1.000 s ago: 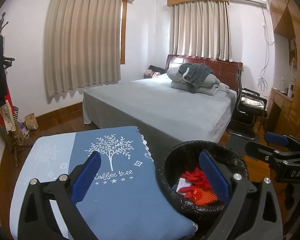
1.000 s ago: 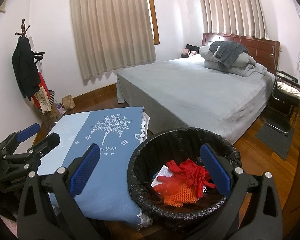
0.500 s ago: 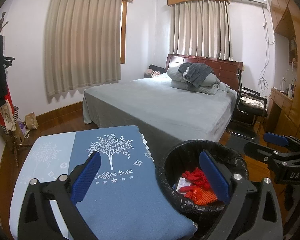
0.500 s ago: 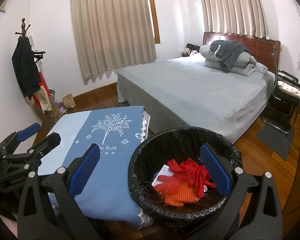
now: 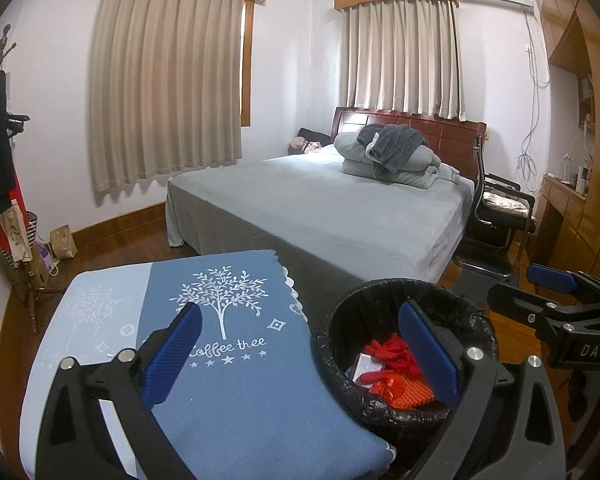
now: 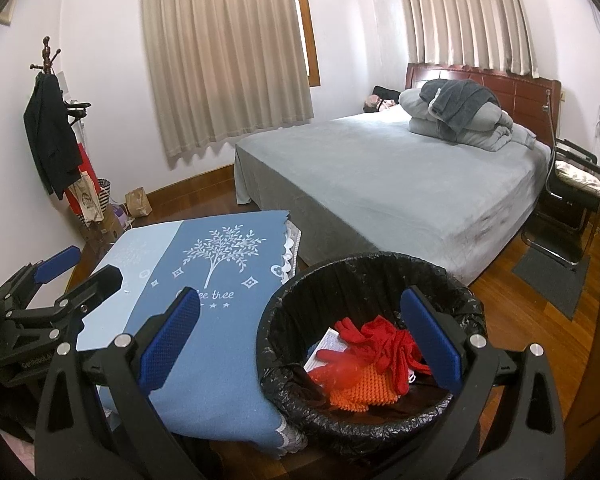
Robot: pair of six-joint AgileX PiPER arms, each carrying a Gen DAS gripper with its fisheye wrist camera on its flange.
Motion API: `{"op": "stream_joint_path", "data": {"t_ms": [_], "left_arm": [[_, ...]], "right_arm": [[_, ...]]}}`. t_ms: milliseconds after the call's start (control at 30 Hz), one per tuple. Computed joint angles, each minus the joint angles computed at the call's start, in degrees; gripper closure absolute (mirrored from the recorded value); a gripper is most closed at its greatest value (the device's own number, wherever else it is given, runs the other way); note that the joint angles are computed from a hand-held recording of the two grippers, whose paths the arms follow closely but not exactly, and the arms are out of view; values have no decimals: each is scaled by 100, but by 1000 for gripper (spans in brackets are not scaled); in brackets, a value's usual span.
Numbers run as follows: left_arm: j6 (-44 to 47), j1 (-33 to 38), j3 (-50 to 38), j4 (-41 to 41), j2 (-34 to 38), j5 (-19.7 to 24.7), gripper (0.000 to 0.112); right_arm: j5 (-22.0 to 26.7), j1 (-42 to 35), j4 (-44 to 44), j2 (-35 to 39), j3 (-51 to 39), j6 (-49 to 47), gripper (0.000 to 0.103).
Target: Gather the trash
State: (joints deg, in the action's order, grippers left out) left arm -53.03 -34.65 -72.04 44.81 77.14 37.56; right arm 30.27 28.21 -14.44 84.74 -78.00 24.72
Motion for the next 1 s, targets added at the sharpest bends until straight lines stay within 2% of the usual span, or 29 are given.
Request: {"op": "stream_joint_path", "data": {"t_ms": [1000], "left_arm": [[86, 1, -82, -72, 22, 54, 15]], "right_arm": [[53, 12, 10, 17, -59, -9, 5]]}}
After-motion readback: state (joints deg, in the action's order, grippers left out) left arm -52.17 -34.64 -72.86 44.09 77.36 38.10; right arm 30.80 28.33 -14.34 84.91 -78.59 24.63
